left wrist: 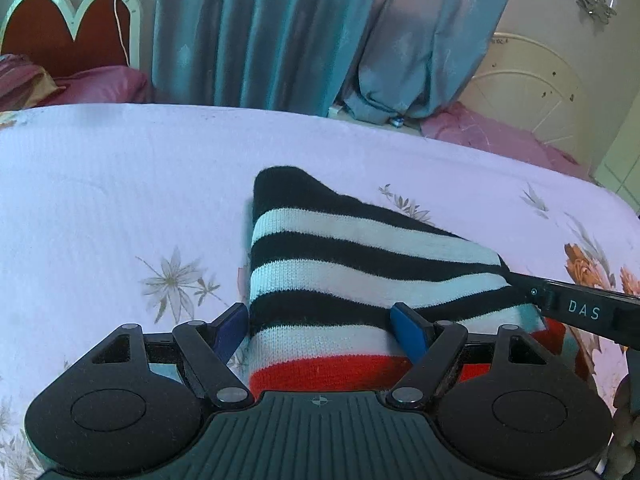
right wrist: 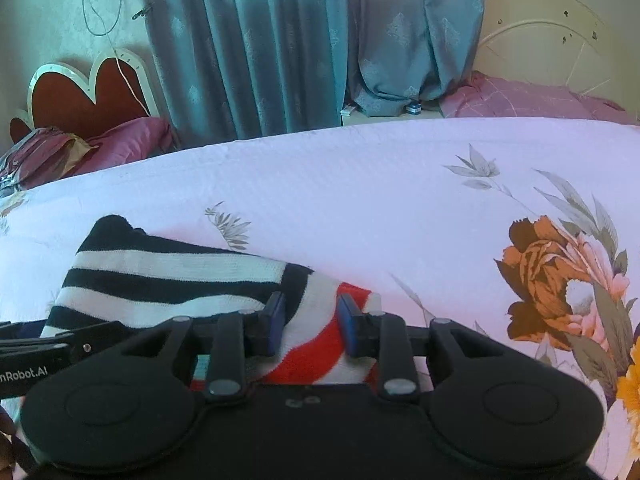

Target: Fold small clothes

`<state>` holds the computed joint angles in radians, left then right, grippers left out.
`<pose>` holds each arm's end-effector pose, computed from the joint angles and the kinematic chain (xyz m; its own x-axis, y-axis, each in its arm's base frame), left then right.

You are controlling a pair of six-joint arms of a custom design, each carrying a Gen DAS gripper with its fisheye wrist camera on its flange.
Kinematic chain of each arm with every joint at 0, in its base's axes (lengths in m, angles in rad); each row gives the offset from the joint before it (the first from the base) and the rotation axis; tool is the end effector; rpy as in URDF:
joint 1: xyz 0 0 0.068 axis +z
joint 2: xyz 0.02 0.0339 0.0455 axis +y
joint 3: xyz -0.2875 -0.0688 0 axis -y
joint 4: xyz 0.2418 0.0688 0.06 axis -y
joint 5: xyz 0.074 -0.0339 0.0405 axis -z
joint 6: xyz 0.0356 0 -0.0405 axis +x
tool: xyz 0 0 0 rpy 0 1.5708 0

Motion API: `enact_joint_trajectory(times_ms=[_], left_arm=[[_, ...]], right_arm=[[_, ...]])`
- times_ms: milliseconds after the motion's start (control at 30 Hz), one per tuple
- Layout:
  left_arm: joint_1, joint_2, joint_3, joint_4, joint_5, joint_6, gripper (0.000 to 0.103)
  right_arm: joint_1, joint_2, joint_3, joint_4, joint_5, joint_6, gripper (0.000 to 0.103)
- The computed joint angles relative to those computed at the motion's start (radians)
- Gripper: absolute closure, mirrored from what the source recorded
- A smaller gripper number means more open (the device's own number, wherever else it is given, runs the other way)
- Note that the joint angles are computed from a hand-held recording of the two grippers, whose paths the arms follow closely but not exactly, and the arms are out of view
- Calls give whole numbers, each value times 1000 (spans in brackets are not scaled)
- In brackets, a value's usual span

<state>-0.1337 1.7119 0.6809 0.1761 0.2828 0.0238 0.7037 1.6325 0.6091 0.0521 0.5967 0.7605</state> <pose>0.3031 -0.0508 0.1399 -0.7402 0.1226 -0.6611 0.3272 0.9246 -0.1949 0.2212 0.1615 0.1398 -0.6584 0.1891 -0.7286 0.2213 0.9738 0.0528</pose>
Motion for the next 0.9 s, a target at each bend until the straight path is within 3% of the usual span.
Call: enact_joint_trajectory(times_ms=[100,300,500,733,900], left_arm=[[-18,5,-12,28,-25,1,25],[-45,-40,-39,37,-79,14,25],[-20,-149,-97,5,-61,22,24],[30,-329,-189,-80,20,61,24],[73,-508,-290,-152,74,141,24]], right_arm=[[-12,15,-8,30,-10,-20,76],[-6,15,36,-47,-7,-26,75],[26,-124,5,-116,-24,38,68],[232,-284,-42,-246,100,140,71],[416,-324,-51,-404,184,323,74]])
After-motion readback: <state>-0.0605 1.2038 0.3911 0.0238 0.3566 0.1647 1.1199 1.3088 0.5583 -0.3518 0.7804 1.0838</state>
